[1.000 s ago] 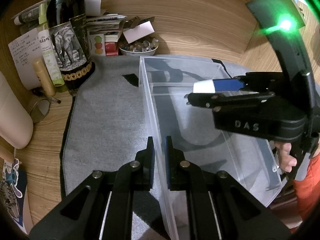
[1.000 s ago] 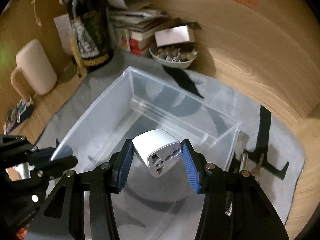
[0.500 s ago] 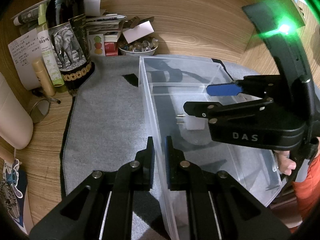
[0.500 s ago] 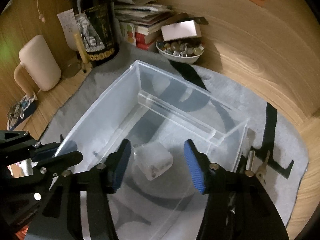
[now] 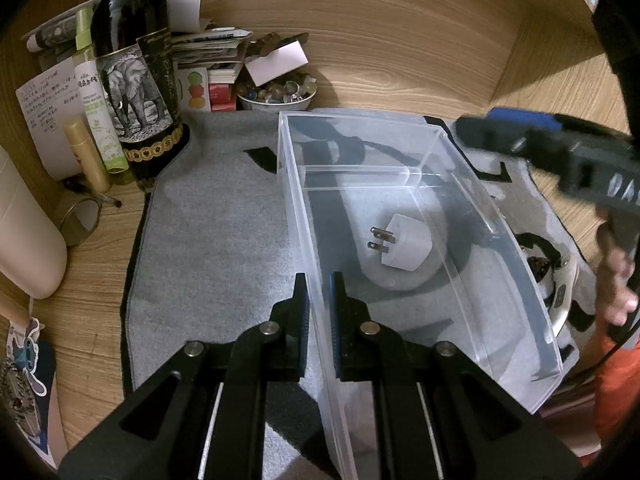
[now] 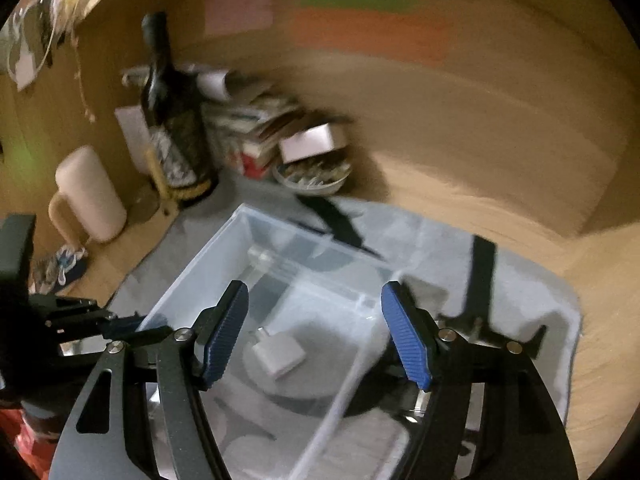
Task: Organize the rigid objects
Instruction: 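Move the right gripper back to the mat and grasp the black-gold lighter box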
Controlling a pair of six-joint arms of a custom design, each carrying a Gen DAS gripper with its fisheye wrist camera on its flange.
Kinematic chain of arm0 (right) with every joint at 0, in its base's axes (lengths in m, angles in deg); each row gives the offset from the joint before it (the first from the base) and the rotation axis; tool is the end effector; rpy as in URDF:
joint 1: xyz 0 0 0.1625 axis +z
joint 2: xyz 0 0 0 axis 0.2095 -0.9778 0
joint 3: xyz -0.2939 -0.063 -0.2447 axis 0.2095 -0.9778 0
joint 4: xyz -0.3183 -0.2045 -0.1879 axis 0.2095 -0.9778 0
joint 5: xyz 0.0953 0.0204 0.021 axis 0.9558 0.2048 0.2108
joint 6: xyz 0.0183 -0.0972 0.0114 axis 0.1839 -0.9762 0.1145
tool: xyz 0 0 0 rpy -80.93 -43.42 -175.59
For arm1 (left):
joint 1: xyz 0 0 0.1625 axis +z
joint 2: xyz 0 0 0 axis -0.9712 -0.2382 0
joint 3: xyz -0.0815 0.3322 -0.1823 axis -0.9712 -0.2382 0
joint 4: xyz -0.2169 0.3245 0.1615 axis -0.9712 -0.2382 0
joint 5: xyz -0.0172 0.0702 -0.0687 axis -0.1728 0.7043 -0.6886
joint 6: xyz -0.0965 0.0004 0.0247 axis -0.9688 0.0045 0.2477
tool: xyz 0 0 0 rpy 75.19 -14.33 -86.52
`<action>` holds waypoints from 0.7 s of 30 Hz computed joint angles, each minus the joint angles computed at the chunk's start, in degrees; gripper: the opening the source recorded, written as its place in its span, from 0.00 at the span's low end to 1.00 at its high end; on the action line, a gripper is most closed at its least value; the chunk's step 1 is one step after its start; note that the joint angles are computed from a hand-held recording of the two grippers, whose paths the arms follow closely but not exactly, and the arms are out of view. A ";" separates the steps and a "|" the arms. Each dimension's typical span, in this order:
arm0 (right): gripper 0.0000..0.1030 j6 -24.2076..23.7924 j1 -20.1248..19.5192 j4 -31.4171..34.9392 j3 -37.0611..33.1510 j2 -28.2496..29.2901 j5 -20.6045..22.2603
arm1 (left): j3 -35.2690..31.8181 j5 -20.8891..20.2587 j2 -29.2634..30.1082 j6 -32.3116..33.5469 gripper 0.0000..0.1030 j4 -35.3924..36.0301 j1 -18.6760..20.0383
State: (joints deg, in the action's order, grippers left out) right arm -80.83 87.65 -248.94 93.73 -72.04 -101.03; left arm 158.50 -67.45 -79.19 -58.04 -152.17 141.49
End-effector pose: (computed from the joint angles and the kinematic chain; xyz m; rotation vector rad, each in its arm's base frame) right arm 0.2235 -0.6933 0.0472 1.1137 -2.3375 0.6463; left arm -0.0657 -0.6224 0.1186 0.3055 2.3909 -0.8031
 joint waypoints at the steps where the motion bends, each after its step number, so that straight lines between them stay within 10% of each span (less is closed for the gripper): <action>1: 0.65 0.24 -0.10 -1.04 0.30 -0.31 0.10 | 0.01 0.05 0.01 0.00 0.09 0.02 -0.01; 21: 0.69 7.17 -7.36 2.52 -3.43 -1.23 -9.01 | 0.10 0.23 -0.06 -0.09 0.09 0.36 -0.09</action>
State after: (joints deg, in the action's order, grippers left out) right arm -73.66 80.29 -246.41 90.30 -73.27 -110.04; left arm 158.60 -67.22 -79.25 -58.13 -151.81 141.40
